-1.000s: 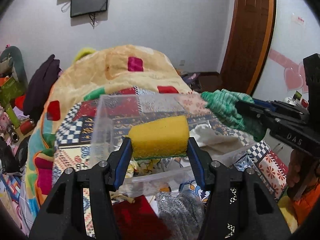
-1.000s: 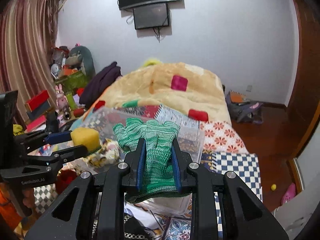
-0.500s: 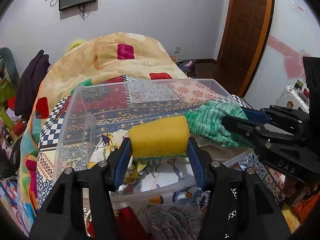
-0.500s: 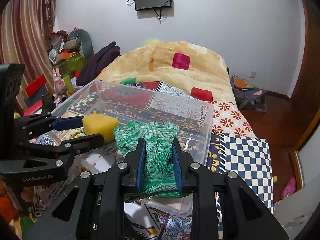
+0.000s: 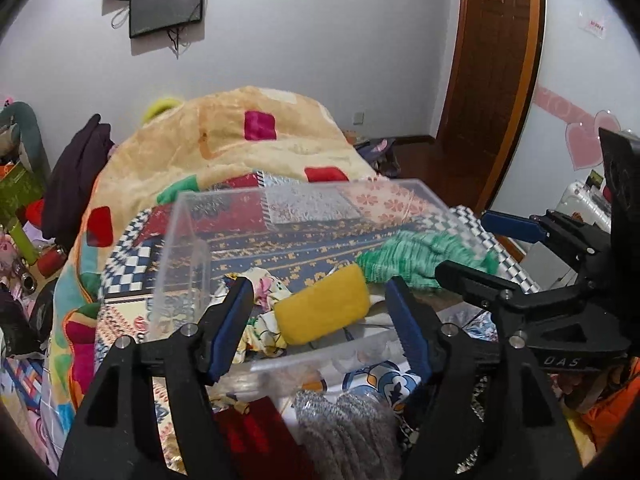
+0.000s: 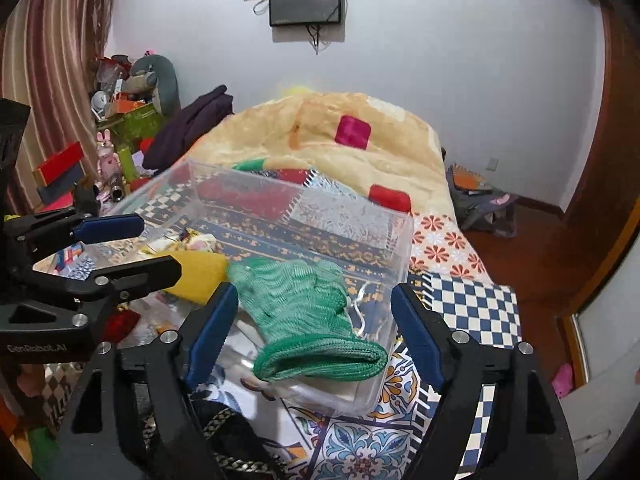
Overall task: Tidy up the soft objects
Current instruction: 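Carry the sponge and glove over the box and release both inside, then grasp the red pouch with the left tool while the right tool grasps the black chain-trimmed hat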
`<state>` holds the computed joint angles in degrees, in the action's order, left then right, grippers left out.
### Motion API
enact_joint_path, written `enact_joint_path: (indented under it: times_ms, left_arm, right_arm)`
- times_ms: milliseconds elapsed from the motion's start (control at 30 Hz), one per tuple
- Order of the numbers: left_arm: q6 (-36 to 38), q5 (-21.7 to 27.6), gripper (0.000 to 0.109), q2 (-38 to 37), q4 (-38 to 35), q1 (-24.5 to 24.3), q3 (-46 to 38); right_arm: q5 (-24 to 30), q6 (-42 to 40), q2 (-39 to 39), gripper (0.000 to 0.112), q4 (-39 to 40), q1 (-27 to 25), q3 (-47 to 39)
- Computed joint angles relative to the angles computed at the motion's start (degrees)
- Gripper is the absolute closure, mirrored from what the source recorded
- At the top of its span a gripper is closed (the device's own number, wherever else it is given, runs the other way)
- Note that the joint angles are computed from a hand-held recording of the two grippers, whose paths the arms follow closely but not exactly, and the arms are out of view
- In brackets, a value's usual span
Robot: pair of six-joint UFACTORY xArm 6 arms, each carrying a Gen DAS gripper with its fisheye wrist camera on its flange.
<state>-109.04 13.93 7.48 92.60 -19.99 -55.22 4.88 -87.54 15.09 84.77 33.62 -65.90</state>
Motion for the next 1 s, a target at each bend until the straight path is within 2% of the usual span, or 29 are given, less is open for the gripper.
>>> enact_joint_path:
  times_ms: [33,167,267,400,533,600,700,900,1000]
  left_arm:
    - [-0.99,0.57,0.038,-1.43,0.81,-0.24,1.03]
    - [-4.04,3.03,0.02,-6.8,2.75,-1.17,5.15]
    - [-3.95,5.48,0.016,-10.92,2.24,-2.38,8.8]
    - [-2.41,7.93,0.013,-15.02,-0.03,-3.78,13.47]
    - [-2.92,11.42,0.011,-16.61,-1.73,-5.26,17.05]
    - [-3.56,12.69,0.011,-16.45,-2.58,-5.38,18.52]
    - [-5.45,11.04,0.011,-15.04,-2.98,-3.79,19.77]
    - [-8.74,9.7,0.011,-10.98,-1.98,-1.73,19.87]
    - [-11.05,8.4,0.019,-9.51,-0.07,-1.06,19.57]
  right_arm:
    - [0.33,-1.37,-0.77,0.035,1.38,0.0,0.3]
    - [1.95,-6.45,-3.83,0.03,6.78,-0.22,1.6]
    - [3.52,-9.8,-6.5,0.026,10.19,-0.59,3.22]
    - [4.59,-12.77,-9.04,0.014,13.8,-0.8,5.47]
    - [4.32,-13.81,-10.62,0.013,14.43,-0.36,8.08]
    - [4.13,-12.16,-10.89,0.013,12.54,-0.02,9.36]
    - [4.04,-8.12,-10.54,0.013,8.19,0.37,10.92]
    - [6.99,4.5,-8.18,0.013,-4.95,-0.57,13.21]
    - [9.48,11.38,-6.95,0.013,-11.65,-1.5,13.48]
